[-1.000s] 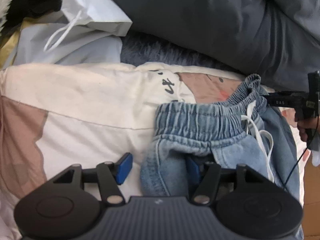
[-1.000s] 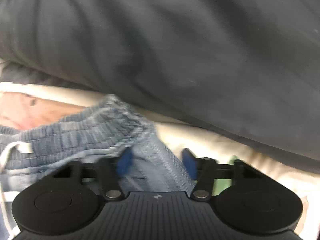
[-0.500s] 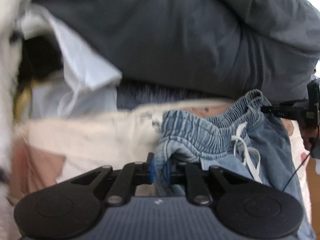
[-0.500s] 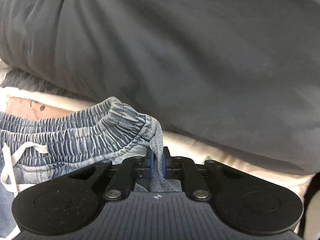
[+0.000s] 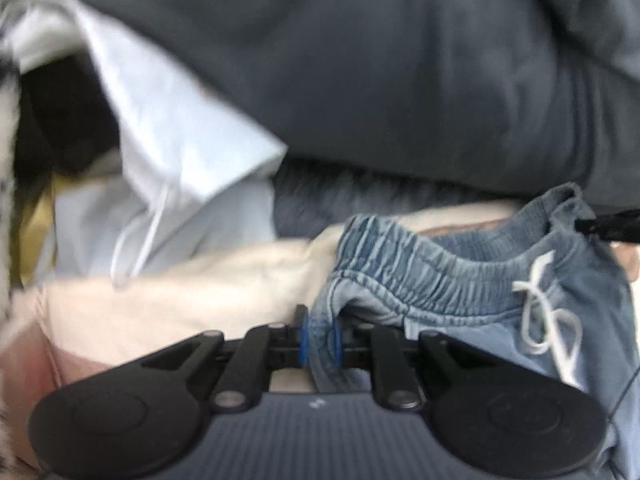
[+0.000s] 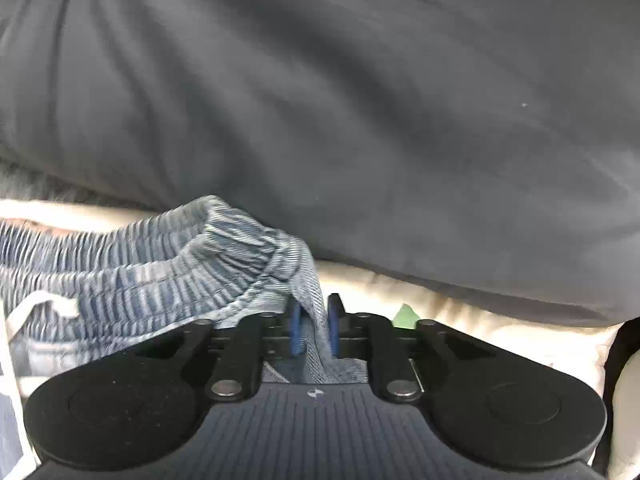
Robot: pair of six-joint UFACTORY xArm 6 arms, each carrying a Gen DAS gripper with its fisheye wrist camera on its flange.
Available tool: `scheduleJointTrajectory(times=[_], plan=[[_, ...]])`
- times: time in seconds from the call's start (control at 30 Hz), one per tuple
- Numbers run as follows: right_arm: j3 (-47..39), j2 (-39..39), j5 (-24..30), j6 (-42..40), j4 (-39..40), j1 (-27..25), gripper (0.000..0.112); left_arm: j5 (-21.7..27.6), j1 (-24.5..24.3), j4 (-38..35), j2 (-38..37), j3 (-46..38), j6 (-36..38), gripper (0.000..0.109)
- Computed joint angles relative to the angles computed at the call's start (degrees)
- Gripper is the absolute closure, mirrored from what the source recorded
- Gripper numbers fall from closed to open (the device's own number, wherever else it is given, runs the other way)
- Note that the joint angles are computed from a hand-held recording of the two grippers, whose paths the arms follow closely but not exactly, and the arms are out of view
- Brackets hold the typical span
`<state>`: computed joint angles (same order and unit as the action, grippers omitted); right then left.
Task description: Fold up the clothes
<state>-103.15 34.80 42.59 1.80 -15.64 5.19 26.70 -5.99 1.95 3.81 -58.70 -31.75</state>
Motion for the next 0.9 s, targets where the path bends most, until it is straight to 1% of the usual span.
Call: scheduleJointTrajectory(times=[0.07, 0.13, 0.2, 0.23, 0.3, 0.4, 0.5, 0.53, 0.6, 0.63, 0.73, 0.8, 0.83, 0.9], plan=[[0.93, -0.98, -0.27, 1.07, 1.15, -0.06, 0.083, 1.16, -0.20, 0.31, 0.07, -0.33, 0.89, 0.091], [4.03, -3.27, -2.23, -0.42, 1.05, -0.13, 0.079, 3.23, -0.38, 0.94, -0.26, -1.21, 1.74, 0.086], [6.57, -5.47, -3.42, -1.42, 1.09, -0.32, 0.076, 3.48, -0.06, 0.45, -1.30, -0.98, 1.40, 0.076], [7.58, -6.59, -3.73, -1.16, 1.56, -0.48, 0.074, 3.62, 0.19, 0.46, -1.64, -0.98, 0.88, 0.076], [12.69, -10.84, -5.88, -1.17, 1.92, -0.36, 0.074, 3.37, -0.01, 1.09, -2.55, -0.62, -0.21, 0.076], [18.14, -15.76, -8.24, -0.61, 1.06, -0.14, 0.073, 3.48, -0.90, 6.28, -4.40, -0.26, -2.99, 0.077], [17.08, -15.08, -9.01, -3.18, 6.50, -0.81, 0.073, 2.70, -1.29, 9.98, -5.63, -0.10, -5.89, 0.078], [17.26, -15.17, -9.13, -5.14, 8.62, -0.82, 0.073, 2.32, -1.35, 10.79, -5.93, -0.04, -6.52, 0.078], [17.86, -15.55, -9.17, -9.54, 12.95, -0.71, 0.073, 0.79, -1.41, 9.53, -6.21, 0.17, -5.37, 0.078], [18.46, -15.90, -9.00, -11.01, 13.90, -0.35, 0.073, -0.02, -1.50, 8.20, -6.26, 0.29, -4.22, 0.078], [19.38, -16.40, -8.33, -12.67, 16.15, 1.63, 0.073, -1.95, -2.28, 2.13, -5.34, 0.13, 1.24, 0.078], [18.78, -14.07, -9.06, -12.33, 16.98, 3.23, 0.073, -2.81, -3.18, -0.94, -4.11, -0.34, 4.93, 0.078], [18.25, -12.67, -9.43, -12.10, 17.33, 4.06, 0.073, -3.13, -3.64, -1.36, -3.27, -0.66, 5.98, 0.078], [17.76, -11.34, -8.93, -10.19, 15.45, 4.85, 0.073, -2.54, -4.26, -0.91, -1.52, -1.57, 6.00, 0.078]])
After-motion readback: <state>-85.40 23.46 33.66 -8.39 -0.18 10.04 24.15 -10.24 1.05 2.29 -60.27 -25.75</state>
